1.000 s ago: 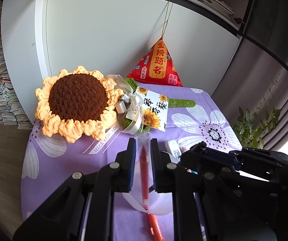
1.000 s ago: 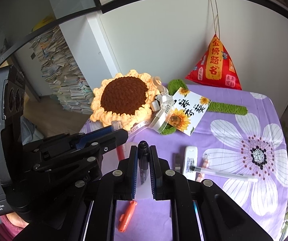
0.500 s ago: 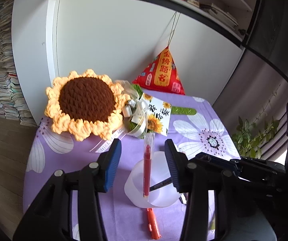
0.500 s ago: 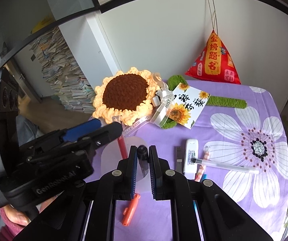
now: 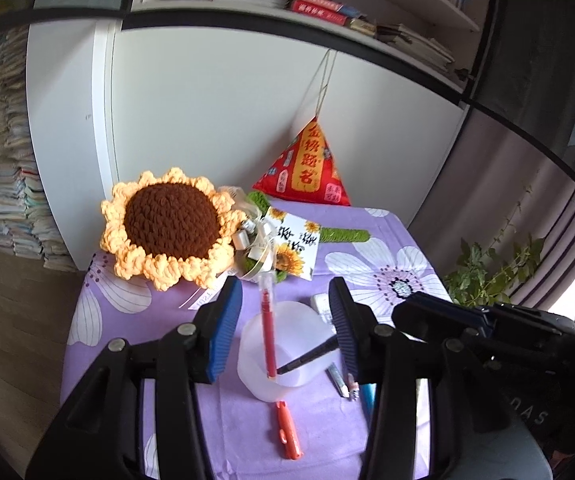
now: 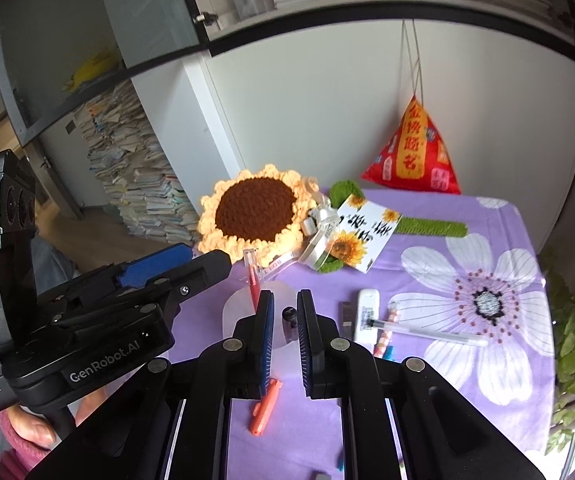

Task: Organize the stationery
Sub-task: 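Drop the red pen into the cup with the left tool while the right tool drops the black marker in, then move the left tool toward the blue pen while the right tool approaches the pale green pen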

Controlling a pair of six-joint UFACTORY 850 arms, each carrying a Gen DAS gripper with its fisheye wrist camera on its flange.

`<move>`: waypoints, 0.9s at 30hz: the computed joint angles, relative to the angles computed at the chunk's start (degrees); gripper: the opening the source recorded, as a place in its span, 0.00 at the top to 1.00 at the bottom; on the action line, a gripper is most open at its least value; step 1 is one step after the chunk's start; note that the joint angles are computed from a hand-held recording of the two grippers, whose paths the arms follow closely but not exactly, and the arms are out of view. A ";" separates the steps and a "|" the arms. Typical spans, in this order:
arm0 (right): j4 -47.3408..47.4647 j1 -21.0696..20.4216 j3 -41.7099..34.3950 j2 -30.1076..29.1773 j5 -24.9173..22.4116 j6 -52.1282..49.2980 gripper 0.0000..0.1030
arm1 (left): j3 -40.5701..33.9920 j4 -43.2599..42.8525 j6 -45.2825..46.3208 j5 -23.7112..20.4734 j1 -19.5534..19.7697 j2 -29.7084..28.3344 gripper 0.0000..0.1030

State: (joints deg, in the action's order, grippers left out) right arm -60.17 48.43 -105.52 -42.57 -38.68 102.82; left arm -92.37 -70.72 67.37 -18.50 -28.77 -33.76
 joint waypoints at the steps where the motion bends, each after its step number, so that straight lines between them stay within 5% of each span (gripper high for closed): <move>1: -0.52 0.31 0.44 0.48 -0.59 0.53 0.89 | 0.85 -1.97 2.27 0.16 -0.11 0.79 0.57; 6: -3.29 2.17 3.92 3.57 -4.66 4.43 0.89 | 4.68 -11.04 12.69 0.10 -0.77 4.05 0.53; 14: -4.57 4.16 9.68 7.76 -8.77 8.80 0.89 | 8.44 -14.24 18.45 -0.89 -2.54 7.13 0.53; 27: 0.32 4.94 18.19 12.12 -10.73 12.43 0.85 | 9.71 -4.44 8.97 -1.18 -6.22 6.80 0.56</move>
State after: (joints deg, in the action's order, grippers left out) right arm -59.85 53.37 -87.33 -30.45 -49.41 115.24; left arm -82.66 -75.15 76.33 -19.68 -34.99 -26.96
